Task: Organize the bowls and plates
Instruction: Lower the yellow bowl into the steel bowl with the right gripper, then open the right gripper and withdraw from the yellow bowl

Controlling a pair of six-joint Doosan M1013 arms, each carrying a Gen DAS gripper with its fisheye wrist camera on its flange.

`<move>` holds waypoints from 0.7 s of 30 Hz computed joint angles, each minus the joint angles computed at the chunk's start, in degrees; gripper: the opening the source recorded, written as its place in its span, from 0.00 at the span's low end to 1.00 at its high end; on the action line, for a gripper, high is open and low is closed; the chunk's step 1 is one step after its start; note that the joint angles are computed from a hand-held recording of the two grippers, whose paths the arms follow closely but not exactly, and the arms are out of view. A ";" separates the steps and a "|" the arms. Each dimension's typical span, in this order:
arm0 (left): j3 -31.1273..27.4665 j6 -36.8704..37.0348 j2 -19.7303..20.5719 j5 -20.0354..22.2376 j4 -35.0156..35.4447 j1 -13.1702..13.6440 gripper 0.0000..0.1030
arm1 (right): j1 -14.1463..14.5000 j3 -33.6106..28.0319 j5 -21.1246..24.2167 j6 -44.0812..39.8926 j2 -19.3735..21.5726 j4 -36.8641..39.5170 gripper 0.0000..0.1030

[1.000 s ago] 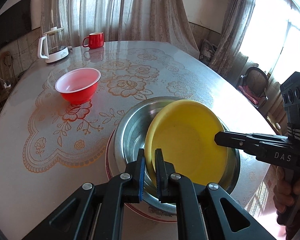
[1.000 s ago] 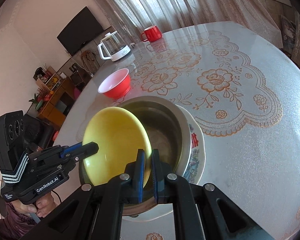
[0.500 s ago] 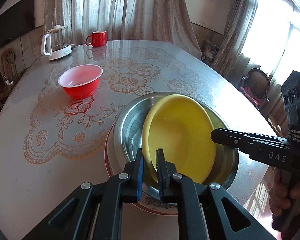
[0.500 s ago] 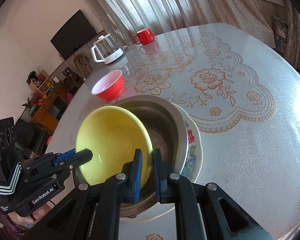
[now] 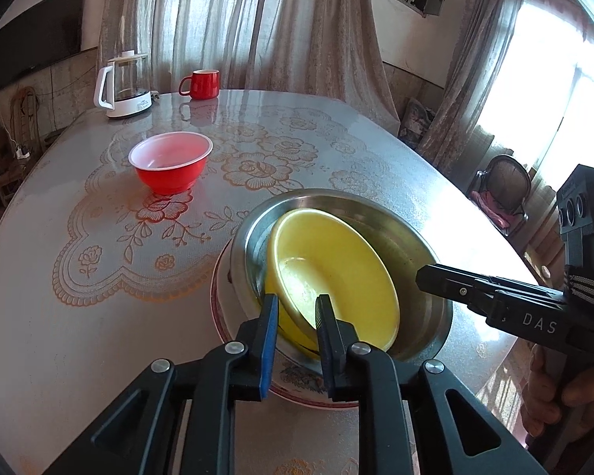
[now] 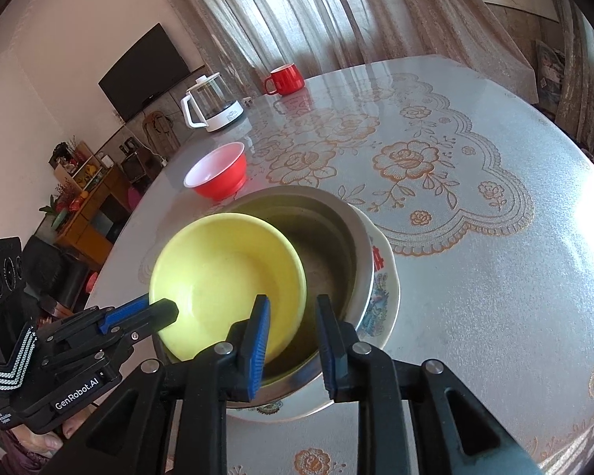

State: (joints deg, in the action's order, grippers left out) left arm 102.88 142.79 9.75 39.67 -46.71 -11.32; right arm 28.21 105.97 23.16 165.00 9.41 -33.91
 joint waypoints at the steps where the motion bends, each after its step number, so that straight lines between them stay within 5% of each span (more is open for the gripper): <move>1: -0.04 0.48 0.06 0.88 -1.64 0.61 0.21 | 0.13 0.03 0.22 0.59 -0.07 -0.53 0.21; 15: -0.04 -6.42 1.11 -3.25 1.16 1.70 0.24 | 0.68 2.36 2.82 20.93 -1.75 -16.40 0.23; 21: 0.12 -3.14 1.45 -2.96 -1.68 2.16 0.27 | 0.15 2.40 1.19 18.82 -0.62 -13.93 0.25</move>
